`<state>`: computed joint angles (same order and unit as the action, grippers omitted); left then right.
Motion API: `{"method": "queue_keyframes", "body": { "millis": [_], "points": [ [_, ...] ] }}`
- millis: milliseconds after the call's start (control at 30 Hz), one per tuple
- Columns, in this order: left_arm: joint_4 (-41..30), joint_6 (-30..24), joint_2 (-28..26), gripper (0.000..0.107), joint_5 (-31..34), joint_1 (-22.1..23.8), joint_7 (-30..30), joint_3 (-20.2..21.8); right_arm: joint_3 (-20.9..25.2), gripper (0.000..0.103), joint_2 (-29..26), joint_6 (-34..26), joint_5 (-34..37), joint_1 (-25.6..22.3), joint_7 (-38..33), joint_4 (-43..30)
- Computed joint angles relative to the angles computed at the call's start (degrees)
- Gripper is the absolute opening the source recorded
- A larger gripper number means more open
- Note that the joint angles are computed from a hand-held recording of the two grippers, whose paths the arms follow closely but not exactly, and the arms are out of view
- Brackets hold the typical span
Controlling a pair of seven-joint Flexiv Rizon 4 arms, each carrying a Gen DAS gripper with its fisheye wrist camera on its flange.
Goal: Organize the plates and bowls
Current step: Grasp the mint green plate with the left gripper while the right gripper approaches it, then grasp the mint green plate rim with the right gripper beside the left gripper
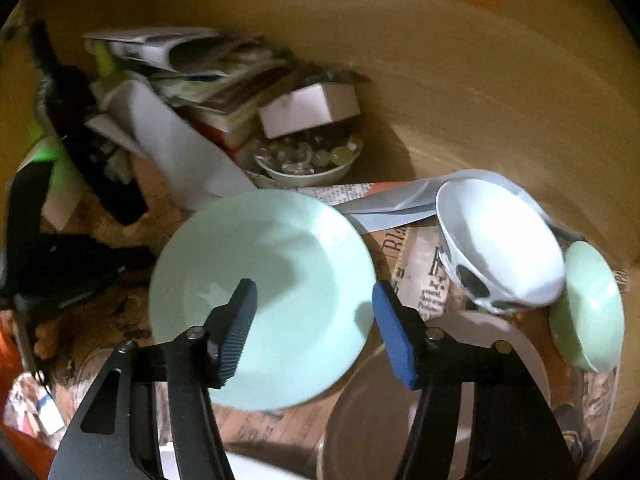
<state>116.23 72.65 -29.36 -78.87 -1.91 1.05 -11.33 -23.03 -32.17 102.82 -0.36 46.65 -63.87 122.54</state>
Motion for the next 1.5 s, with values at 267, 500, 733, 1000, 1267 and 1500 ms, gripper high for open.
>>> {"method": "queue_keyframes", "body": {
  "millis": [267,500,733,1000,1267,1500],
  "points": [
    [0.77,-2.22,2.79,0.018,-7.83,-3.42,8.84,1.41,5.37,0.048,-1.15,-9.29,-7.67,-8.93,3.15,-6.08],
    [-0.82,0.71,0.13,0.024,-4.81,-4.98,6.94,1.54,14.1,0.047,-2.17,-16.12,-13.18,-17.96,3.96,-10.29],
    [-1.95,-1.8,-1.39,0.029,3.17,-2.28,-0.75,0.91,21.93,0.041,-3.73,-21.49,-16.7,-25.02,3.46,-13.65],
    [-1.88,-4.81,-1.82,0.029,10.22,1.73,-5.77,-1.8,29.8,0.026,-3.82,-24.68,-15.05,-31.33,-0.19,-15.36],
    [-2.12,1.65,-2.38,0.028,5.38,1.8,-3.1,-3.46,27.16,0.026,-2.38,-22.9,-17.54,-27.79,-1.46,-12.76],
    [-0.72,-0.26,-1.37,0.029,7.12,3.11,-4.53,-2.75,31.01,0.028,-3.47,-25.06,-15.85,-29.89,-5.27,-14.77]
  ]
}}
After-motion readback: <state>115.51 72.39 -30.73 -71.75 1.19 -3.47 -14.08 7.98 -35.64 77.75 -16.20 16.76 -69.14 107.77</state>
